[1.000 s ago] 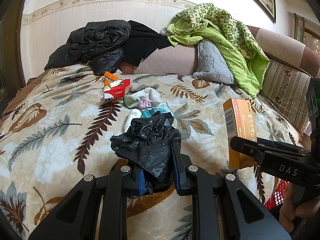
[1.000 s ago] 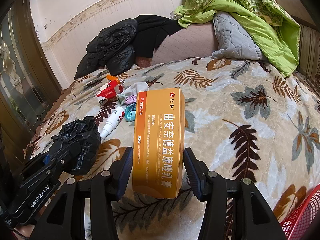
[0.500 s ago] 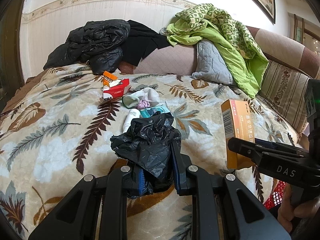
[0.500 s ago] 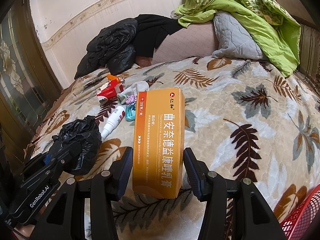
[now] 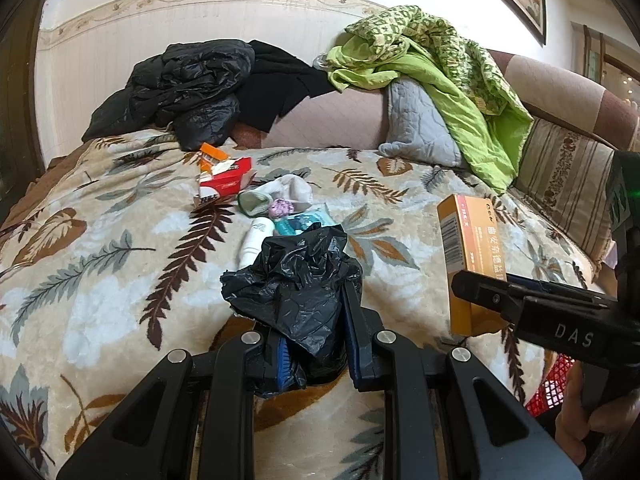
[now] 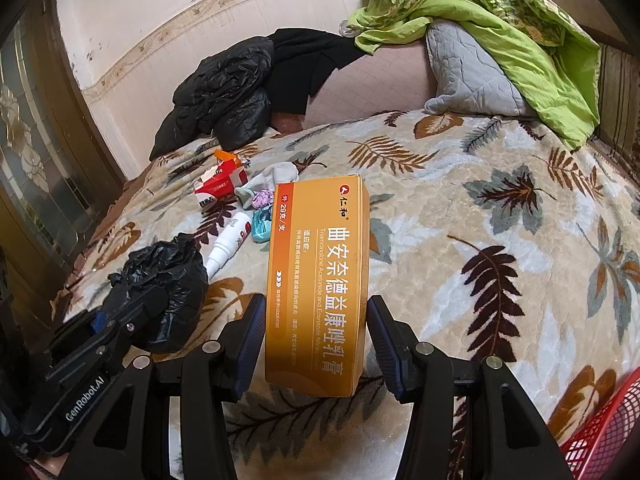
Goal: Collect trash
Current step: 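Lift the black bag and orange box toward the red basket, then swing both grippers over the red basket and open them, dropping bag and box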
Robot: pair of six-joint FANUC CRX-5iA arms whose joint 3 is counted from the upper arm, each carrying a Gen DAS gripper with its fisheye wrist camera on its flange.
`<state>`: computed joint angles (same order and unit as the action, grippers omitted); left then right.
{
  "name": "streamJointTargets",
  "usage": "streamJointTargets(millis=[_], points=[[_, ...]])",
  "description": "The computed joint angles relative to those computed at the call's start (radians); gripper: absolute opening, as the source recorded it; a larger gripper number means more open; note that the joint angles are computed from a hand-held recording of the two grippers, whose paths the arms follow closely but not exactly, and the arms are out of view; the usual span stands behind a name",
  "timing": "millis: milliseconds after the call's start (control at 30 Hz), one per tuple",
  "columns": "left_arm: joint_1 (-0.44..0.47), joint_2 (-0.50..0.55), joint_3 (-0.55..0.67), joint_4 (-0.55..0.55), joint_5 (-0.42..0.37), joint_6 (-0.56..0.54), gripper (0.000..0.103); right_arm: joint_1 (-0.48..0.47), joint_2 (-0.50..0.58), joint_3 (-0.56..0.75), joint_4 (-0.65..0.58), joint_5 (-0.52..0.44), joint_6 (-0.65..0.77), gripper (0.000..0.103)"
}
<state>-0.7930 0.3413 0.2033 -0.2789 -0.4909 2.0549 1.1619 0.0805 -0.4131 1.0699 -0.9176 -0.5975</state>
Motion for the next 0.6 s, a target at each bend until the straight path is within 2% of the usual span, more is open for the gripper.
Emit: streamJointTargets(millis=[100,200,333,400,433,467,533,600], points=[[0.0,-0.011,-0.025,0.055,0.032,-0.059,0.021,0.024,-0.04,-0.036,0.024,-0.021,-0.06,0.055],[-0.004,-0.022,-0.052,0.137,0.07,-0.155,0.021,0.098,-0.104,-0.084,0.021,-0.115,-0.115,0.055],[-0.03,-0.021,-0.106,0.428,0.142,-0.474,0.021,0.239,-0.202,-0.139,-0.042,-0.308,-0.193,0.055],[-0.053,-0.009,-0.111,0.556,0.154,-0.605,0.021,0.336,-0.251,-0.164,-0.091,-0.444,-0.261,0.055],[-0.07,0.003,-0.117,0.67,0.158,-0.713,0.021,0.398,-0.275,-0.172,-0.133,-0.535,-0.307,0.055],[-0.092,0.019,-0.112,0.774,0.151,-0.817,0.021,0.449,-0.293,-0.181,-0.168,-0.606,-0.354,0.055],[-0.125,0.049,-0.081,0.861,0.125,-0.904,0.021,0.53,-0.325,-0.195,-0.23,-0.711,-0.447,0.056],[-0.153,0.099,-0.026,0.962,0.057,-0.982,0.021,0.613,-0.351,-0.21,-0.316,-0.811,-0.553,0.056]])
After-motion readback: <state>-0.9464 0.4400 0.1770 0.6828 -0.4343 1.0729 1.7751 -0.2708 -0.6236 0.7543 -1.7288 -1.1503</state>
